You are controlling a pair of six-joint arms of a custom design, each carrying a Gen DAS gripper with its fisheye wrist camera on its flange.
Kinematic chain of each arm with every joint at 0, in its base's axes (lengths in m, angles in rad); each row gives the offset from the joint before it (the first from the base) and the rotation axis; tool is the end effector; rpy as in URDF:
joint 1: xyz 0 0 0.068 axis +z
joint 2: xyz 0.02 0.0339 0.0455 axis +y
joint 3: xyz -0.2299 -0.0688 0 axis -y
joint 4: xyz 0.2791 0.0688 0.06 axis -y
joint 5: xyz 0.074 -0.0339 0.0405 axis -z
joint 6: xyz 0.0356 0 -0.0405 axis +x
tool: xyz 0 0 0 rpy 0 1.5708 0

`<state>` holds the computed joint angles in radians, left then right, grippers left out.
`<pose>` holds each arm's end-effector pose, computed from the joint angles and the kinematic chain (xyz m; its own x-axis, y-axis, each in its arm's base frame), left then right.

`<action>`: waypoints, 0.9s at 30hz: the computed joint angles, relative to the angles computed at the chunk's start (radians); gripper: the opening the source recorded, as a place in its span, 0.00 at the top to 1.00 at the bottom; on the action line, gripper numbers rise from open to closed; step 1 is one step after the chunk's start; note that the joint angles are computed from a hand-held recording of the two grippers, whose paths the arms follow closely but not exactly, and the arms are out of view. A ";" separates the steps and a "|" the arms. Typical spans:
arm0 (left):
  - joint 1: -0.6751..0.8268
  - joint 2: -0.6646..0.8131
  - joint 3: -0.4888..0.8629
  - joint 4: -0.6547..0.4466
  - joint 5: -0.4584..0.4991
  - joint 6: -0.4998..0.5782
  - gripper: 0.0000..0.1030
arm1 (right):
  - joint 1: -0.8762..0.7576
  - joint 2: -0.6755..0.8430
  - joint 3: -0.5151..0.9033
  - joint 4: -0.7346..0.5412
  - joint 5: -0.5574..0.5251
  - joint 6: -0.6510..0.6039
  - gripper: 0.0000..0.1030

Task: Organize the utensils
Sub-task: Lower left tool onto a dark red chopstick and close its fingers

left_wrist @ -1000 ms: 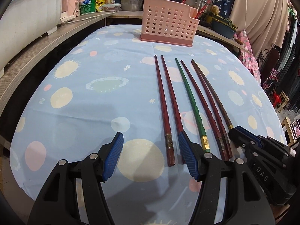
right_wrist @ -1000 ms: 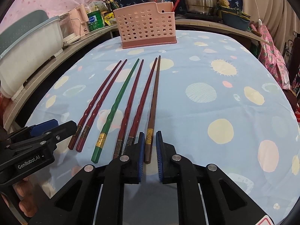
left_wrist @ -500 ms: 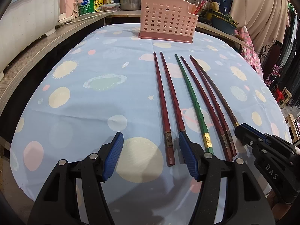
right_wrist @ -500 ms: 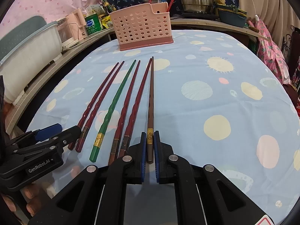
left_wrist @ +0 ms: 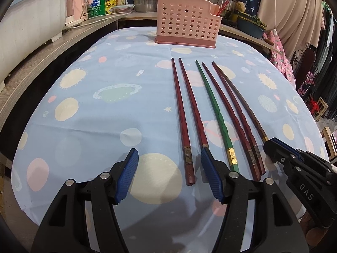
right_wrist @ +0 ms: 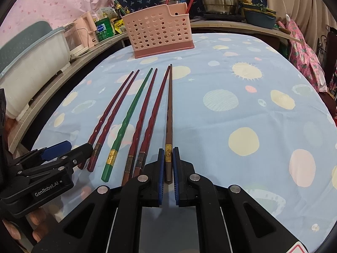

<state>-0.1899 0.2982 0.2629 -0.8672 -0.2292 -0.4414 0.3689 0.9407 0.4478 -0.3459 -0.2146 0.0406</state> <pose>0.1475 -0.0201 0.1459 -0.7164 -0.2860 -0.6364 -0.2881 0.9520 -0.1035 0.2132 0.0906 0.1391 -0.7129 -0.2331 -0.6614 -0.4565 0.8702 0.1854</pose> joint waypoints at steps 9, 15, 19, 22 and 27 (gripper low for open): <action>0.005 -0.005 0.000 -0.004 0.004 0.004 0.43 | 0.001 0.000 -0.001 0.002 0.000 0.001 0.93; -0.017 -0.007 -0.004 -0.016 -0.045 0.003 0.50 | 0.002 -0.001 -0.003 0.004 0.001 0.003 0.93; -0.015 -0.018 -0.008 -0.022 -0.058 0.006 0.65 | -0.002 -0.004 -0.003 -0.001 -0.002 0.001 0.93; 0.040 -0.018 -0.001 -0.018 0.001 0.038 0.85 | 0.000 -0.004 -0.003 0.000 0.001 0.001 0.93; 0.071 0.001 0.005 -0.003 0.050 0.070 0.93 | -0.001 -0.001 -0.001 -0.001 -0.001 0.000 0.93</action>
<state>-0.1189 0.2990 0.2684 -0.8704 -0.1792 -0.3715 0.3678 0.9396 0.4466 -0.3471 -0.2153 0.0408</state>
